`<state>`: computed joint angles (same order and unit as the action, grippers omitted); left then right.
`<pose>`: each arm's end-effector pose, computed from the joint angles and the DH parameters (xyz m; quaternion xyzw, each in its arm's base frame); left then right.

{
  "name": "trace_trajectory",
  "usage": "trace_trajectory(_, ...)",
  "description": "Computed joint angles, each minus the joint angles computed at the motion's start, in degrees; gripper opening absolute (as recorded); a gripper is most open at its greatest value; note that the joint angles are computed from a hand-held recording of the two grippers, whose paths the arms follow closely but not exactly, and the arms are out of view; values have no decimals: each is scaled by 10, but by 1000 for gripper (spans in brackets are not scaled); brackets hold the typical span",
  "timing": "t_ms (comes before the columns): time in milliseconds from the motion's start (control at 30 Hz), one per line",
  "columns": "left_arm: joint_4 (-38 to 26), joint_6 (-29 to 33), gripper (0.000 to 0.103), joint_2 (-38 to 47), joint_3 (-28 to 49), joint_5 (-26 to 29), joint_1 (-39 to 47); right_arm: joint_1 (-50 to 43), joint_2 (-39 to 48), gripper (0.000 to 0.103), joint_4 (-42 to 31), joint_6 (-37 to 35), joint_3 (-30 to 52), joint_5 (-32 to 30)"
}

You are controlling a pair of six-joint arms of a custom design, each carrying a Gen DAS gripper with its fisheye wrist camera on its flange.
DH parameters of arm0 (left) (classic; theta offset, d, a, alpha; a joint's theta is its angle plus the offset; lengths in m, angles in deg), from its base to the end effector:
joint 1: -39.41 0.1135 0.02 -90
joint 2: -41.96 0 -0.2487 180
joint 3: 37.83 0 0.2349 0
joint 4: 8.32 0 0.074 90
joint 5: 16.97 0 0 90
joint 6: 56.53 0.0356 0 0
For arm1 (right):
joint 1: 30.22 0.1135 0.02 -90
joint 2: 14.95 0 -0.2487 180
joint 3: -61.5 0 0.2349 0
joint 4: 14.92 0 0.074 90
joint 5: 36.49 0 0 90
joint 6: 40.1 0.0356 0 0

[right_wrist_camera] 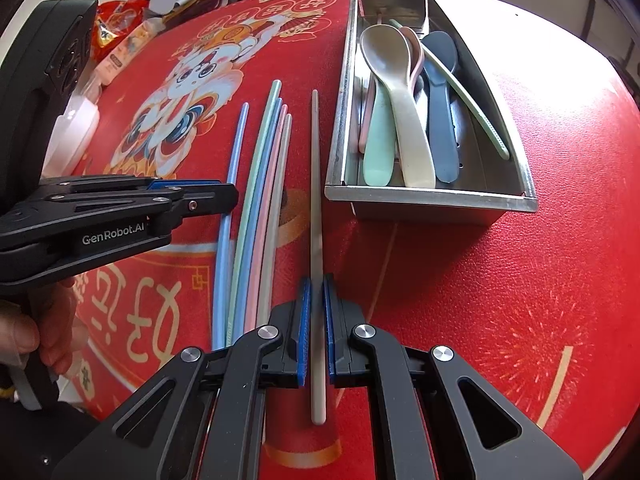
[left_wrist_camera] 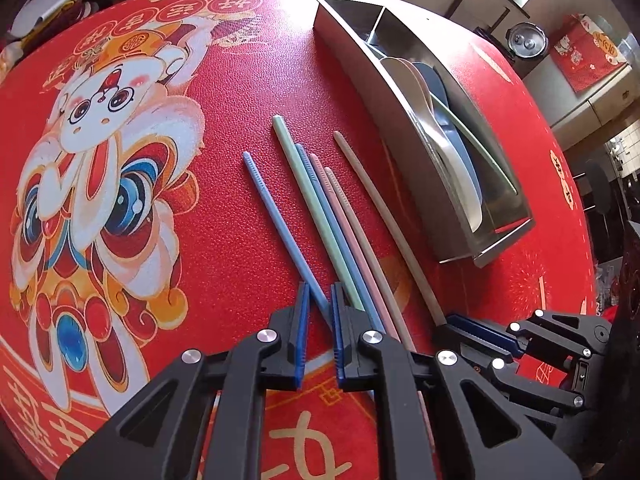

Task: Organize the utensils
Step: 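Close the right tool on a beige chopstick while the left tool grasps the blue chopstick, then lift the beige chopstick with the right tool while the left tool raises the blue chopstick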

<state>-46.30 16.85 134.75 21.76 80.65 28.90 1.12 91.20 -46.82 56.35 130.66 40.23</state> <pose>0.2586 -0.0528 0.1298 -0.0416 0.9835 -0.1020 0.1432 0.2656 0.1713 0.1097 -0.2311 0.9490 0.1665 0.1353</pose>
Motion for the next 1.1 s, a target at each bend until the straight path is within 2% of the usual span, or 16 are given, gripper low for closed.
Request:
trace_trajectory(333, -28, 79, 8, -8, 1, -12, 83, -4, -3, 7, 5, 10, -6, -8)
trace_trajectory(500, -37, 68, 10, -38, -34, 35, 121, 0, -4, 7, 8, 18, -7, 0)
trace_trajectory(633, -45, 47, 10, -68, -61, 47, 121, 3, -3, 7, 9, 20, -5, 5)
trace_trajectory(900, -28, 10, 14, -59, -50, -4, 74, 9, 0, 7, 9, 22, -1, 16)
trace_trajectory(1100, -10, 58, 13, -41, -37, -39, 43, 9, 0, 7, 9, 23, -2, 17)
